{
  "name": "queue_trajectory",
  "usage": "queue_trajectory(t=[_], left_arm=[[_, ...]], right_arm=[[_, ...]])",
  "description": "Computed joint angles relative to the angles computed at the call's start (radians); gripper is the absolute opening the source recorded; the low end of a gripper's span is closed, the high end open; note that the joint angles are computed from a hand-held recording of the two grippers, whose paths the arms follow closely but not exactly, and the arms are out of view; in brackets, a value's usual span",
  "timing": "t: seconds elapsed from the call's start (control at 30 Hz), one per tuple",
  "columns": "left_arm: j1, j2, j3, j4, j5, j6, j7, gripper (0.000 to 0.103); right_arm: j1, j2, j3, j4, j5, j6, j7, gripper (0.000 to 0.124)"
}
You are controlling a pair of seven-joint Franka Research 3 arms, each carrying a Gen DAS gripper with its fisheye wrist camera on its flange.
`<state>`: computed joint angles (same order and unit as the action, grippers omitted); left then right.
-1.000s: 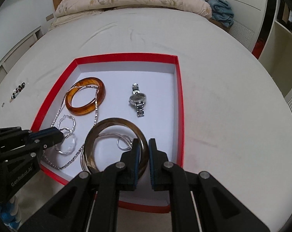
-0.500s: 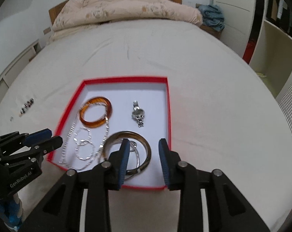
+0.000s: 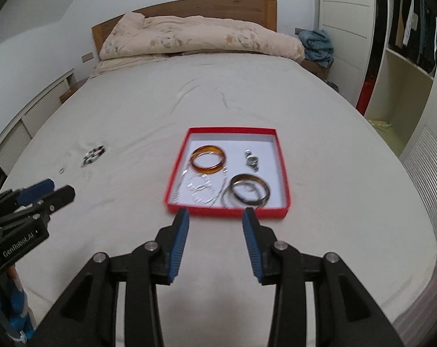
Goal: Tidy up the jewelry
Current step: 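Withdraw both tools and move toward the beaded bracelet and small ring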
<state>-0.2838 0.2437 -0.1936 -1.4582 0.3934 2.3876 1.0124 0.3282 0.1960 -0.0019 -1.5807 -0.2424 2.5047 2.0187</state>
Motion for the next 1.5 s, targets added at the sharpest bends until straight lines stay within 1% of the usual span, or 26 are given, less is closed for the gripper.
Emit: queue_trajectory(t=[0.1,0.17,0.3,0.37,0.5,0.53,0.57,0.63,0.9,1.07,1.27,1.4,1.5], left_arm=[[0.019,-0.121,0.011,-0.142,0.018,0.034,-0.053,0.057],[0.036,-0.194,0.012,-0.225,0.036,0.057,-0.089,0.059],[0.074,-0.317,0.004,-0.356,0.082,0.085,-0.151,0.059],[0.091,-0.381,-0.002,-0.418,0.086,0.096,-0.164,0.059],[0.126,-0.468,-0.016,-0.493,0.109,0.094,-0.188,0.060],[0.133,-0.480,-0.019,-0.503,0.112,0.091,-0.194,0.061],[0.139,-0.489,-0.020,-0.512,0.110,0.088,-0.197,0.065],[0.153,-0.511,-0.022,-0.534,0.113,0.088,-0.215,0.066],[0.193,-0.509,-0.028,-0.540,0.142,0.080,-0.263,0.071],[0.201,-0.487,-0.015,-0.529,0.133,0.088,-0.273,0.074],[0.213,-0.443,-0.002,-0.503,0.130,0.088,-0.282,0.077],[0.223,-0.397,0.013,-0.475,0.130,0.083,-0.278,0.077],[0.229,-0.361,0.027,-0.454,0.123,0.087,-0.273,0.077]], right_arm=[[0.034,-0.048,0.013,-0.044,-0.057,-0.008,0.052,0.038],[0.052,-0.077,0.030,-0.068,-0.096,-0.012,0.079,0.041],[0.077,-0.123,0.063,-0.103,-0.174,-0.025,0.133,0.044],[0.082,-0.139,0.079,-0.115,-0.188,-0.023,0.147,0.045],[0.096,-0.150,0.107,-0.109,-0.219,-0.040,0.162,0.045],[0.099,-0.151,0.111,-0.108,-0.225,-0.040,0.164,0.045],[0.104,-0.150,0.116,-0.103,-0.241,-0.045,0.169,0.045],[0.112,-0.148,0.121,-0.094,-0.269,-0.054,0.176,0.045],[0.142,-0.099,0.113,-0.018,-0.346,-0.067,0.191,0.046],[0.162,-0.054,0.098,0.033,-0.352,-0.062,0.171,0.046],[0.179,0.028,0.073,0.127,-0.286,-0.058,0.105,0.046],[0.201,0.104,0.049,0.220,-0.243,-0.073,0.063,0.046],[0.214,0.190,0.031,0.333,-0.194,-0.106,0.015,0.046]])
